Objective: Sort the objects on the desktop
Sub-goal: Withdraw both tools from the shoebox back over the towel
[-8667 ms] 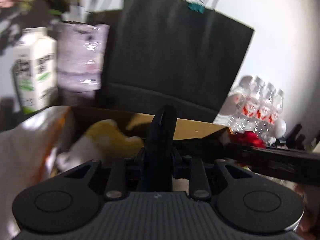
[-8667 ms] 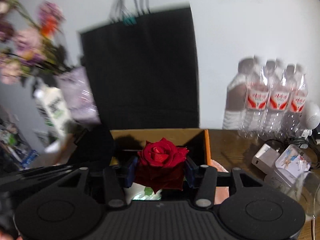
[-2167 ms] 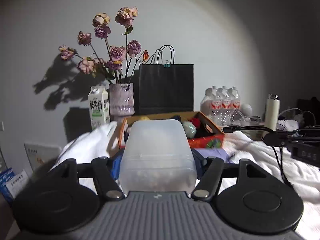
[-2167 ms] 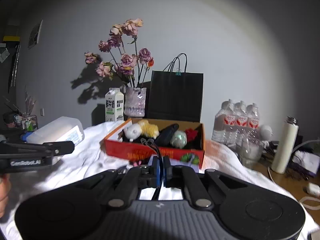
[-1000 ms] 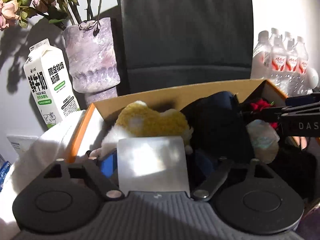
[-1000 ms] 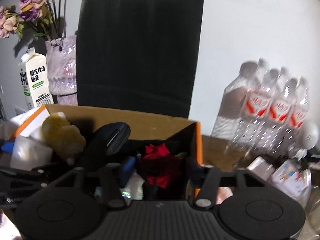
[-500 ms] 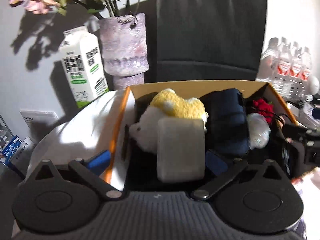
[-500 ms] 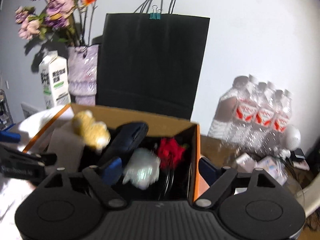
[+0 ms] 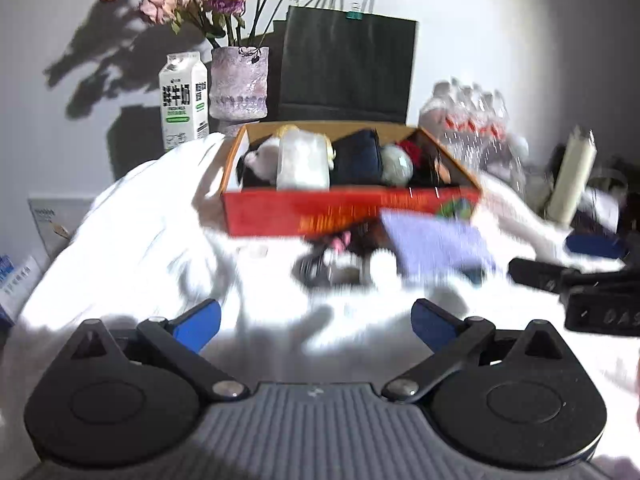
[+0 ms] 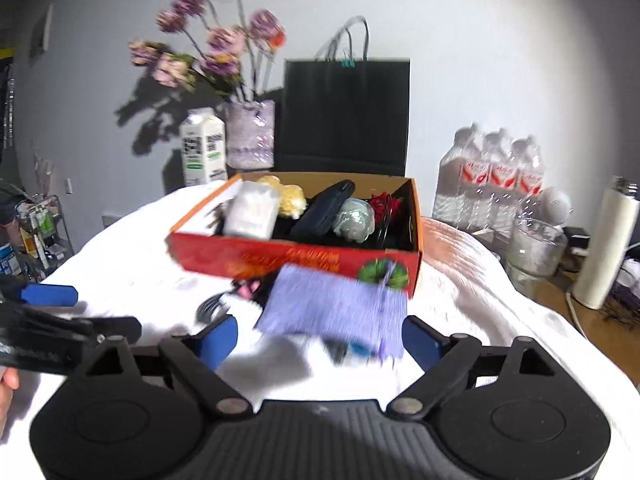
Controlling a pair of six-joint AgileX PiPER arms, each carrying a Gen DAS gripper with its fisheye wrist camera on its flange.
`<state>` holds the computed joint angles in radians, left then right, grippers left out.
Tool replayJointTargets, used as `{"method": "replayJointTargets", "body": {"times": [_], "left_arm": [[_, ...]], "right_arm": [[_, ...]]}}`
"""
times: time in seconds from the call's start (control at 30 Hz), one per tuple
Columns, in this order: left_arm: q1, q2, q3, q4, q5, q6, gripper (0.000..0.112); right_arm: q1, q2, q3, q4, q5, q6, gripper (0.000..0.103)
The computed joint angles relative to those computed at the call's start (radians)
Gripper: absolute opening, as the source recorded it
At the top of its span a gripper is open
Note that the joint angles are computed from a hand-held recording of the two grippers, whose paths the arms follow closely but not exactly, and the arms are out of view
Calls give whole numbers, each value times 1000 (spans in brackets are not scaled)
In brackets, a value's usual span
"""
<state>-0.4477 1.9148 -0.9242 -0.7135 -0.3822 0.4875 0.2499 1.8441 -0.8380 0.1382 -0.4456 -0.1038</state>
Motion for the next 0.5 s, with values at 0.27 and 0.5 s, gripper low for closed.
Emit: {"method": "replayJointTargets", "body": {"times": [0.27, 0.5], "left_arm": [[-263, 15, 343, -131, -504, -159, 103], [-309, 64, 394, -188, -600, -237, 103]], "right_arm": [[276, 20, 336, 423, -429, -207, 93], [327, 104, 461, 397, -620, 31, 93]]}}
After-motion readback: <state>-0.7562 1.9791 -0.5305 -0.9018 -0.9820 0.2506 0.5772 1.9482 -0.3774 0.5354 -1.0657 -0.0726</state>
